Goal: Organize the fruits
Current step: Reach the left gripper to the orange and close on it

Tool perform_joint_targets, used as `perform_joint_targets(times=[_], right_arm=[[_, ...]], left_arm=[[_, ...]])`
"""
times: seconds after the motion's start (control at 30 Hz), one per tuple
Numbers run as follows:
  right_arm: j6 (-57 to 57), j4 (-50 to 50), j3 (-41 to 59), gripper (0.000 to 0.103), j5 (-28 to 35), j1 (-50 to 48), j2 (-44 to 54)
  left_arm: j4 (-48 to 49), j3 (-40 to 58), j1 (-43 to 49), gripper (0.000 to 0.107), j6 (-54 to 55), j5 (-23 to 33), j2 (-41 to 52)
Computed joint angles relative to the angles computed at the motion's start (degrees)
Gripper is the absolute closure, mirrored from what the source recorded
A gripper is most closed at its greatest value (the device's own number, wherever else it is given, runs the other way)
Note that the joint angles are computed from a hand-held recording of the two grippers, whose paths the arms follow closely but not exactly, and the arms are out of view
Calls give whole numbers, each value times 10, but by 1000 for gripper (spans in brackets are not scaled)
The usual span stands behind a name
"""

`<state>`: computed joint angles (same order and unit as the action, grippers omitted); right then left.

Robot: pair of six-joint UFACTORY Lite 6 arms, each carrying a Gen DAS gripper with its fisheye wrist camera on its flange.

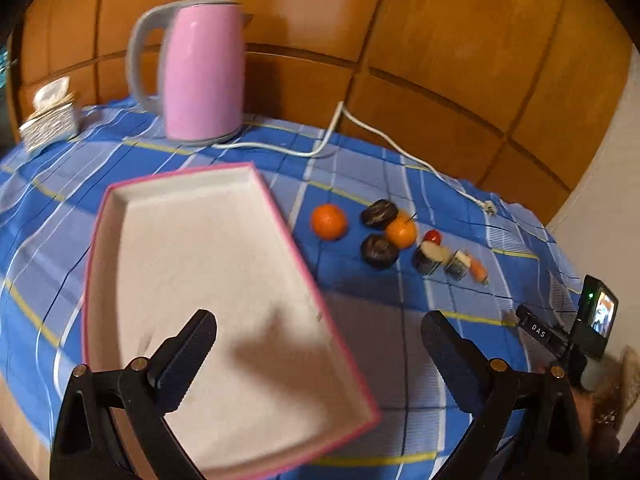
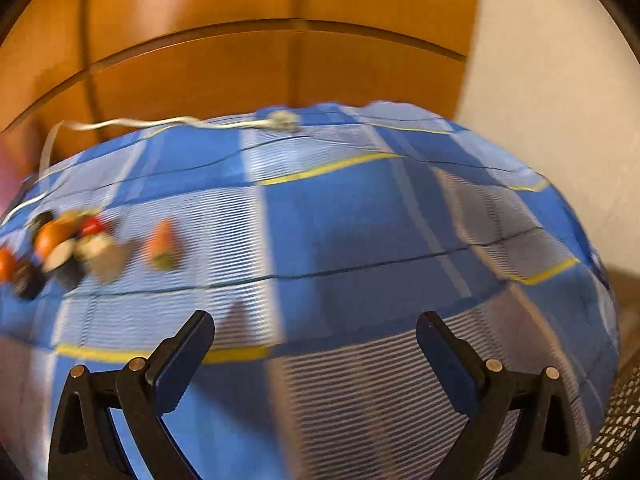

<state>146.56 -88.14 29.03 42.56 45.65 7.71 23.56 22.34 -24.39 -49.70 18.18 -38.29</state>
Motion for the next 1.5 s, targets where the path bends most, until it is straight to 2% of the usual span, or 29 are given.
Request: perform_joint_targets(times=[0.13, 0.2, 0.27, 0.4, 0.43, 0.53, 0.77, 0.87, 0.9, 0.97, 1.03, 1.07, 1.1, 1.17, 1.33, 1.43, 1.5], right_arm=[[53, -34, -40, 1, -35, -68, -28], [114, -97, -68, 0, -76, -111, -42], [116, -92, -74, 0, -66, -101, -46], [102, -76, -71, 0, -66, -95, -48], [96, -67, -63, 0, -66, -92, -42], [84, -52, -60, 0, -64, -85, -44], [103, -87, -49, 0, -67, -106, -22], [100, -81, -48, 0, -63, -102, -19], [100, -81, -48, 0, -63, -101, -19], [100, -80, -47, 0, -62, -100, -18], [100, -80, -47, 0, -63, -101, -19], [99, -79, -47, 0, -62, -100, -18], [98, -78, -47, 0, -61, -100, -17], [94, -74, -44, 0, -60, -99, -15], [93, -74, -43, 0, -58, -99, -12], [93, -72, -43, 0, -57, -98, -10], [93, -71, -42, 0, -56, -96, -10]], left_arm=[[18, 58, 8, 4, 21, -18, 94], [15, 78, 13, 4, 36, -32, 131], [68, 93, 13, 4, -3, -44, 154], [-5, 159, 23, 4, 91, -29, 230], [-6, 175, 24, 4, 102, -31, 250], [74, 224, 26, 4, 45, -29, 318], [35, 359, 46, 8, 107, -38, 471], [-65, 438, 56, 27, 221, -25, 554], [-94, 462, 60, 30, 250, -19, 579], [-103, 489, 64, 36, 260, -14, 609], [-134, 520, 68, 48, 297, -4, 642], [-142, 532, 69, 58, 308, 1, 656], [-134, 542, 70, 62, 302, 6, 669], [-96, 545, 68, 67, 272, 0, 682], [-151, 514, 81, 68, 320, -35, 662], [-284, 452, 91, 68, 435, -70, 602], [-332, 388, 91, 68, 472, -95, 532]])
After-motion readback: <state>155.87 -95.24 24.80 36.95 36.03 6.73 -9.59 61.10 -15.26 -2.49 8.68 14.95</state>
